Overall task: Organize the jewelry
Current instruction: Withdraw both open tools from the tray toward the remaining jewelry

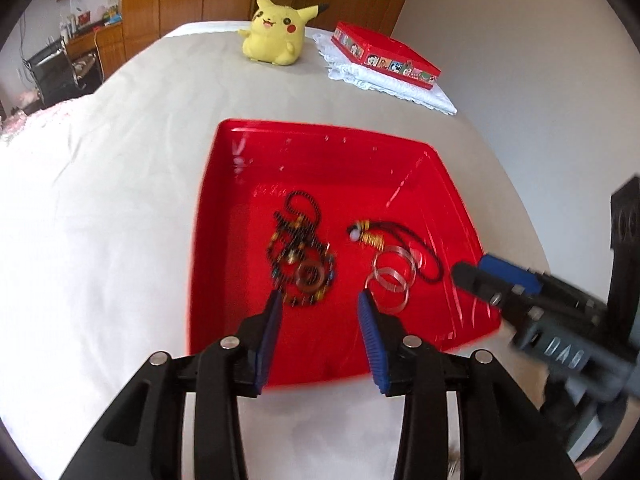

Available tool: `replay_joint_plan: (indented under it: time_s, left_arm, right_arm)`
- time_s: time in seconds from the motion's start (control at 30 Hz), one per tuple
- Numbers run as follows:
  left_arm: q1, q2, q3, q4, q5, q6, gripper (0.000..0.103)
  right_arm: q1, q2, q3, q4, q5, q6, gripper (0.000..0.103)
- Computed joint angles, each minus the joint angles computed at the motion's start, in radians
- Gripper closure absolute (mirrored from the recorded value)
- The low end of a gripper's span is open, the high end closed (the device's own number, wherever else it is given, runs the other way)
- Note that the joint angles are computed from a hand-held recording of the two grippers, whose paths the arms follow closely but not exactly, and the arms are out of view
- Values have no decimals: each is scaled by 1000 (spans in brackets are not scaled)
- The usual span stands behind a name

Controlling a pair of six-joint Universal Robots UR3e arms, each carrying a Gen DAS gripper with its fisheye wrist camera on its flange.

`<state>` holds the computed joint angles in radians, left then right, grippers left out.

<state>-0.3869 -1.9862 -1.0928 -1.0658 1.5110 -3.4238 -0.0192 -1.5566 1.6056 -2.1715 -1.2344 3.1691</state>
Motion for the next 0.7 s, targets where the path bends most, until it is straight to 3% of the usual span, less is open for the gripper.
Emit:
replay_joint_plan:
  time_s: [0.37,0.7]
  left_arm:
    - [-54,329,-443,39,67,-13,63]
    - [-135,424,-636,79,31,-79,63]
  right_arm:
    - [-59,-356,262,148,37,-109,51]
    - [-165,-662,455,370,125,-234,54]
